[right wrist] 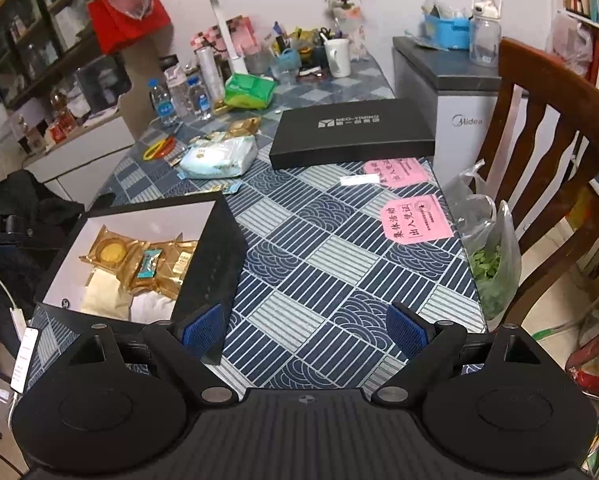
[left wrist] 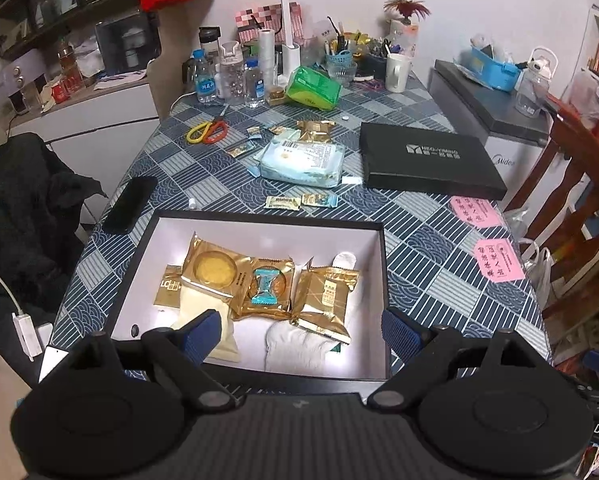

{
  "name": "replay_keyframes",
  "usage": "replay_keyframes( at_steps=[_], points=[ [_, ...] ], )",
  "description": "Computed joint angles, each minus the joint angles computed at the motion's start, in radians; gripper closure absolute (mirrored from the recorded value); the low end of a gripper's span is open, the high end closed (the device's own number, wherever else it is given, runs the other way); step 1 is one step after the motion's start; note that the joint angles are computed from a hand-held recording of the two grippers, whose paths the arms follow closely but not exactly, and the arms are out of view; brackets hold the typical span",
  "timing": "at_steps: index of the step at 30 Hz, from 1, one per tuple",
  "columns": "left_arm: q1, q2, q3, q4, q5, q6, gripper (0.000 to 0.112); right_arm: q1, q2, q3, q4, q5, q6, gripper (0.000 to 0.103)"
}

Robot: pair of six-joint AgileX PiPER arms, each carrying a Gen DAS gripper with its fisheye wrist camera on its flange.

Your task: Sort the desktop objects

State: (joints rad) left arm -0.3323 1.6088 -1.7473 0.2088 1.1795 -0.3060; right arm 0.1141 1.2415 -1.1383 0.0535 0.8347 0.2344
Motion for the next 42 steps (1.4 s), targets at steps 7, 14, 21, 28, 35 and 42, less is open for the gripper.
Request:
replay_keyframes(
  at_steps=[7,14,21,28,35,42],
  points=[
    [0.015,0.004,-0.022,-0.018,0.008,0.034,0.009,-0.008,-0.014,0.003,-0.029,0.005,0.065,0.014],
    [0.095,-0.014,-0.008,-0.077,-0.023,0.13,0.009,0.067,0.002,-0.018,-0.143,0.036,0.238,0.014],
    [0.187,0.024,-0.065,-0.156,-0.026,0.236,0.009,0.142,0.049,-0.077,-0.24,0.056,0.377,0.014],
    [0.221,0.1,-0.164,-0.216,-0.018,0.3,0.009,0.156,0.127,-0.163,-0.275,0.069,0.401,0.014],
    [0.211,0.147,-0.231,-0.219,-0.014,0.309,0.009,0.128,0.201,-0.267,-0.249,0.093,0.329,0.014],
    [0.21,0.125,-0.193,-0.2,-0.029,0.262,0.009,0.107,0.242,-0.332,-0.206,0.114,0.223,0.014]
  ],
)
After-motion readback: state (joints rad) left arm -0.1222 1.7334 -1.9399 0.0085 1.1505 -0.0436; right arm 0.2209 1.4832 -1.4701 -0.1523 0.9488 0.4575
